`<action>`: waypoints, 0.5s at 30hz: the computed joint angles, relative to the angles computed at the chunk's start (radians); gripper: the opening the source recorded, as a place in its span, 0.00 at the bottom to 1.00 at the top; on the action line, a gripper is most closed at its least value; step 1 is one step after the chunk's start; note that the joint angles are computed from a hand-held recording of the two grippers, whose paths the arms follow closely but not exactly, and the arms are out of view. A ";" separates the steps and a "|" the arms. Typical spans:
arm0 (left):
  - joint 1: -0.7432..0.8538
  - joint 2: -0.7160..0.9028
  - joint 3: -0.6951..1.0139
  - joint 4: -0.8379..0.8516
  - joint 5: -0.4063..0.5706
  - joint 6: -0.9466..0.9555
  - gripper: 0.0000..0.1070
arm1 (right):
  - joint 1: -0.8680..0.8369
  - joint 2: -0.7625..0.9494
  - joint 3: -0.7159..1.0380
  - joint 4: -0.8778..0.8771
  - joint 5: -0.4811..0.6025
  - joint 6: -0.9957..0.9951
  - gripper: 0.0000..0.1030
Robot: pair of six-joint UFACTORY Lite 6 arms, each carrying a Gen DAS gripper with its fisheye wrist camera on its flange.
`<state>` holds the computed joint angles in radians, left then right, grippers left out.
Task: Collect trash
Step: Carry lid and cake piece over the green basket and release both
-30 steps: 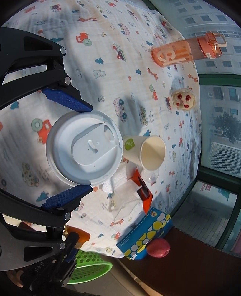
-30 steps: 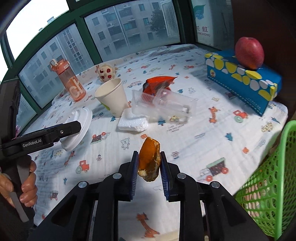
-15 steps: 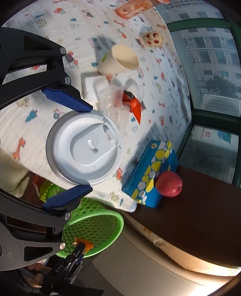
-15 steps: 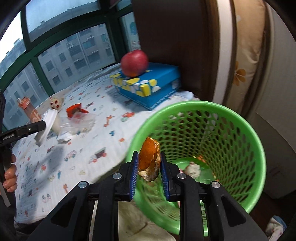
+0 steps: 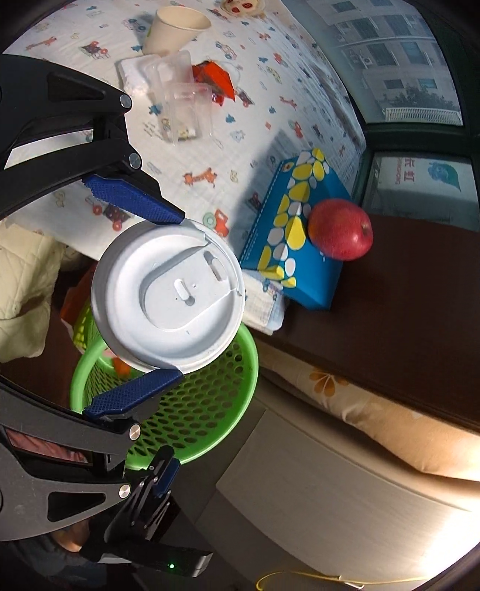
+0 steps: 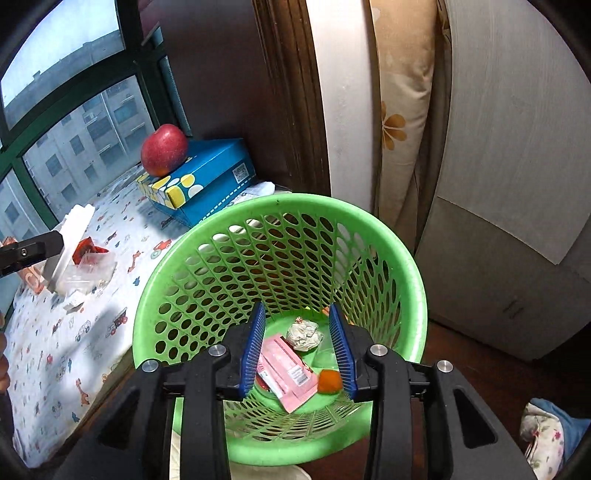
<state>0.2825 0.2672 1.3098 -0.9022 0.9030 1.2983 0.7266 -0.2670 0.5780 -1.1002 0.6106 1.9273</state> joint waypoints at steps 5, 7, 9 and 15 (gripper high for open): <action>-0.101 -0.022 -0.049 0.007 -0.033 -0.032 0.73 | 0.021 -0.094 -0.052 0.003 0.038 0.018 0.40; -0.141 -0.023 -0.066 0.013 -0.050 -0.047 0.73 | 0.030 -0.134 -0.072 0.007 0.056 0.025 0.41; -0.182 -0.026 -0.086 0.021 -0.076 -0.059 0.73 | 0.037 -0.168 -0.087 0.014 0.071 0.022 0.43; -0.278 -0.014 -0.122 0.043 -0.113 -0.096 0.74 | 0.075 -0.257 -0.132 0.023 0.127 0.038 0.48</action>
<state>0.0048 0.2535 1.1879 -0.8593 0.7900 1.2018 0.8011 -0.5238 0.4464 -1.0768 0.7373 1.9648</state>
